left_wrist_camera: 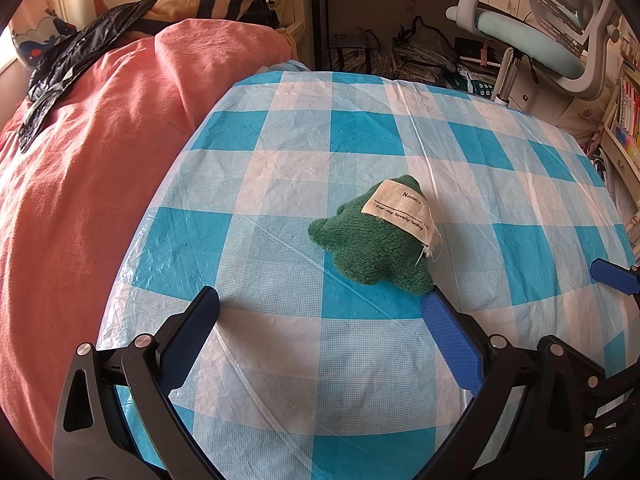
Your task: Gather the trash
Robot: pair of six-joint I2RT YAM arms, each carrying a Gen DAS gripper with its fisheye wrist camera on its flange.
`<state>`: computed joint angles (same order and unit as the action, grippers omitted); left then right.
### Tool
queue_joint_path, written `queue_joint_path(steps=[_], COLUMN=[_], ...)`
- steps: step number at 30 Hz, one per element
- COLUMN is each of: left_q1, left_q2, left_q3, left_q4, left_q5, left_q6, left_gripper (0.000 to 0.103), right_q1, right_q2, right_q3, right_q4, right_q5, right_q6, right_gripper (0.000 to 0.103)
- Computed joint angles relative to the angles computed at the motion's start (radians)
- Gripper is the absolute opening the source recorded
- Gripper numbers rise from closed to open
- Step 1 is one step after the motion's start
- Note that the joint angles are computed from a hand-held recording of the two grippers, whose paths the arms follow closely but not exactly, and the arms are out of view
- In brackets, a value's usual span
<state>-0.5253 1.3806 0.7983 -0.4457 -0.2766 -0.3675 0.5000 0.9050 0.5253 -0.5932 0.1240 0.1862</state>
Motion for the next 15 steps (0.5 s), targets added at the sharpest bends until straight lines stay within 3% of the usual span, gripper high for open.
queue_joint_path(steps=[15], left_q1=[0.000], left_q2=[0.000], left_q3=[0.000], left_q4=[0.000], left_q5=[0.000], left_q6=[0.000], left_gripper=[0.097], right_q1=[0.001], right_q2=[0.003], right_q3=[0.001], right_q4=[0.002], right_q5=[0.001], right_q6=[0.001], right_gripper=[0.097])
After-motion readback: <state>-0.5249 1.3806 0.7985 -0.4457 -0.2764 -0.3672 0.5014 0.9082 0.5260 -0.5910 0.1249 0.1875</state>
